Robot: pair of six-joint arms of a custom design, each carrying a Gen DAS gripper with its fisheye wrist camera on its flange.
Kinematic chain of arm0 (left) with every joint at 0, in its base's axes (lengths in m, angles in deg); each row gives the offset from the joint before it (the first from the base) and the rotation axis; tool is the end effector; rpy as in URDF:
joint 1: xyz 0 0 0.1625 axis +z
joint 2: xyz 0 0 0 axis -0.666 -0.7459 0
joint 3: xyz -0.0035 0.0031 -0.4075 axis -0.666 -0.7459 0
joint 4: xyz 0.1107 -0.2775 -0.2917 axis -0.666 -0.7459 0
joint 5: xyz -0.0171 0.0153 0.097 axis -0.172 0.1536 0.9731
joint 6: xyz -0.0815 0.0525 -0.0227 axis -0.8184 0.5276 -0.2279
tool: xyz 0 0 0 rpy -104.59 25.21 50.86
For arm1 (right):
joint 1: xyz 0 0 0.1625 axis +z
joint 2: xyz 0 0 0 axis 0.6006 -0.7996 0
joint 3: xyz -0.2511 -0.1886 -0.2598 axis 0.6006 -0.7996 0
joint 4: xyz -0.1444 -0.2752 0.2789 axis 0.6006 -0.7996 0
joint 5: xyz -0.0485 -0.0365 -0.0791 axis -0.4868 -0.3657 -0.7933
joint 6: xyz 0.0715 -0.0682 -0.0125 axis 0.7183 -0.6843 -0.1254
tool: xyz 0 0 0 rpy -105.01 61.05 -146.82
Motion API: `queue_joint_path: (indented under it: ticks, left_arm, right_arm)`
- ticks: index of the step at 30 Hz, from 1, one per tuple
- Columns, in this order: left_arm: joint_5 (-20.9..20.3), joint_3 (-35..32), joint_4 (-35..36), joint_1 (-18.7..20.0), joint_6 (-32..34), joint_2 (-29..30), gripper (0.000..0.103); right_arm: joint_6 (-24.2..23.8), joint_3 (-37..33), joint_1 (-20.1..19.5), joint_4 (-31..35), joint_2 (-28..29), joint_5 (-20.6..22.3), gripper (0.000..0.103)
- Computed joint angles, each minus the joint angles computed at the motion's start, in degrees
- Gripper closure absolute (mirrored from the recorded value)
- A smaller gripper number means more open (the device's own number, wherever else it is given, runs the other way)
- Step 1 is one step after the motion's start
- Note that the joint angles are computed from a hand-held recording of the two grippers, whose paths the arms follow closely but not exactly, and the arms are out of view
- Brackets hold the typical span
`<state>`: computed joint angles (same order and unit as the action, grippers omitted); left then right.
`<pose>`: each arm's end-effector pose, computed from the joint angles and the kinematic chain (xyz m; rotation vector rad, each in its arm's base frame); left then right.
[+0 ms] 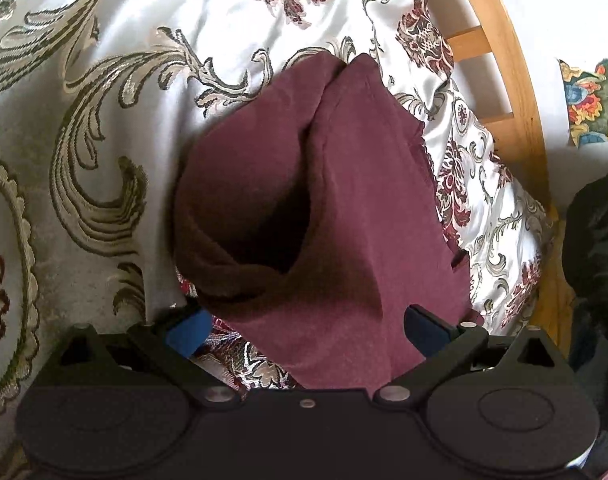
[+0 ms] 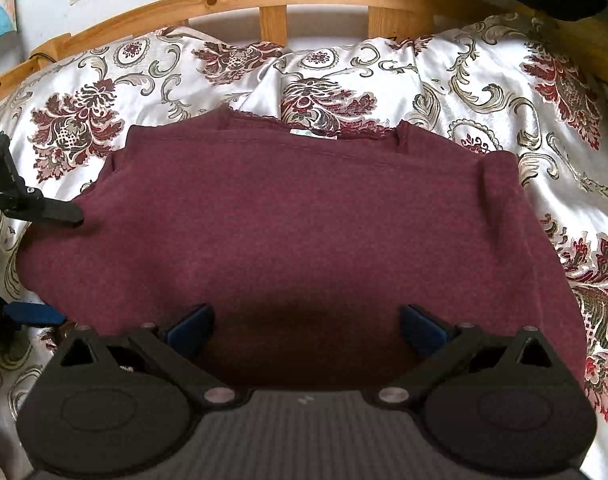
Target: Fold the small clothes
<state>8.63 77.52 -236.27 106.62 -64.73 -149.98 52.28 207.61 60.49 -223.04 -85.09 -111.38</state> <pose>-0.0768 -0.5474 0.1317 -0.5154 2.9776 -0.8218 0.1423 -0.4843 0.0849 0.4243 -2.2703 0.8745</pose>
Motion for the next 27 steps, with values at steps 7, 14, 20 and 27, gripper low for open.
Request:
queue_joint_path:
  ticks: [7, 14, 20, 27]
  left_arm:
    - [0.0, -0.2, 0.2, 0.1, 0.3, 0.2, 0.001]
    - [0.2, -0.3, 0.4, 0.0, 1.3, 0.4, 0.001]
    - [0.1, -0.3, 0.5, 0.0, 1.6, 0.3, 0.001]
    - [-0.6, 0.0, 0.2, 0.3, 1.8, 0.0, 0.001]
  right_arm:
    - [0.0, 0.1, -0.1, 0.0, -0.1, 0.2, 0.0]
    - [0.0, 0.2, -0.1, -0.1, -0.1, 0.2, 0.0]
    - [1.0, 0.4, 0.0, 1.7, -1.0, 0.0, 0.0]
    - [8.1, 2.1, -0.1, 12.0, -7.2, 0.5, 0.0]
